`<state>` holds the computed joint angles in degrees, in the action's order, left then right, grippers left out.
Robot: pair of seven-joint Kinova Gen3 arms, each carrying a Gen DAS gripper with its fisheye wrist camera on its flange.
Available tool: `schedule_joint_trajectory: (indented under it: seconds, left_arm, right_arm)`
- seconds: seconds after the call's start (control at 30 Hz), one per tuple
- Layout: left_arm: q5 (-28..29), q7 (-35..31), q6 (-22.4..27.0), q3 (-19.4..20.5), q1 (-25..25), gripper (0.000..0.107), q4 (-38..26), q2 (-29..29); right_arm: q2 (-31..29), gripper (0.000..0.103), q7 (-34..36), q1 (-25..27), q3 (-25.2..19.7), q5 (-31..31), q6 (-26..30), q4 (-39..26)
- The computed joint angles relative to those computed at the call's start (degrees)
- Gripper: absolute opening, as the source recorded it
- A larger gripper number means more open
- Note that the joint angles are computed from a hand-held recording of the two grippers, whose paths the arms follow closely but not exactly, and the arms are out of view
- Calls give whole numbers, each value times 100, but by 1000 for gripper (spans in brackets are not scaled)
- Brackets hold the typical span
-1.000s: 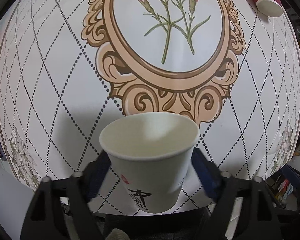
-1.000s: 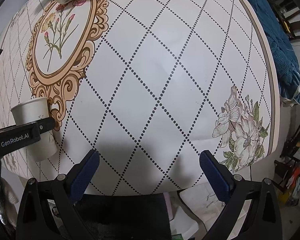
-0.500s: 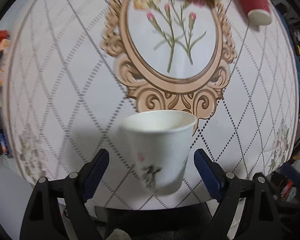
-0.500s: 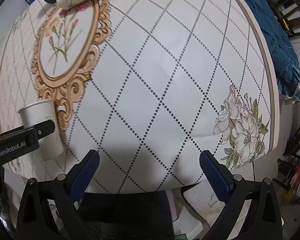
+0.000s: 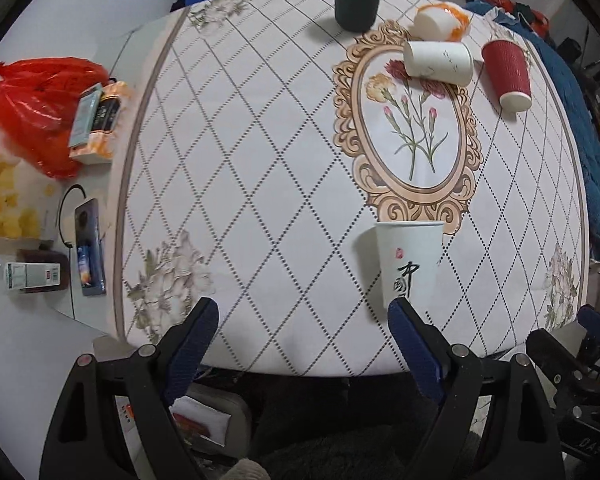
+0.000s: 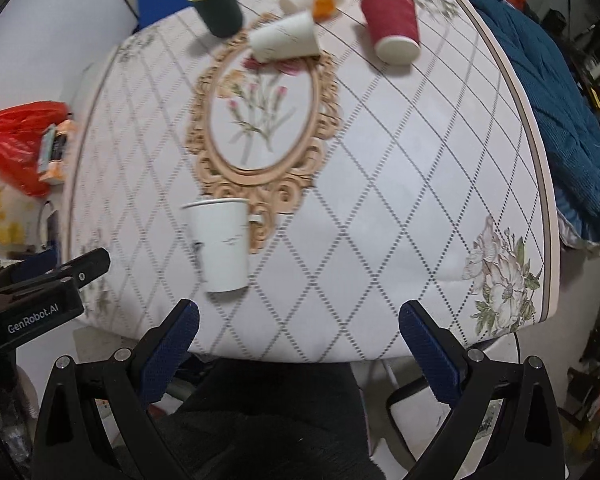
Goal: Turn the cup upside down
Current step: 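Lower the white cup upright onto the table and open the left tool, then close the right tool around the white cup's body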
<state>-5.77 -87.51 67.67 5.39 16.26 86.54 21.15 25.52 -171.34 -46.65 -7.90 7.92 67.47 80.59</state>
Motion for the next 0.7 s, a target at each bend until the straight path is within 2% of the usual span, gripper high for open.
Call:
schedule_joint_trajectory:
  seconds: [0.27, 0.57, 0.7]
  left_arm:
    - [164, -424, -101, -39, -350, 87, 226, -256]
    - [448, -841, -163, -136, -805, 87, 262, -56]
    - [396, -898, -397, -208, -889, 97, 364, 110]
  right_arm:
    - [299, 102, -152, -310, 44, 142, 397, -761]
    - [756, 102, -65, -410, 119, 33, 755, -1445]
    - [1056, 102, 241, -395, 133, -39, 1066, -1884]
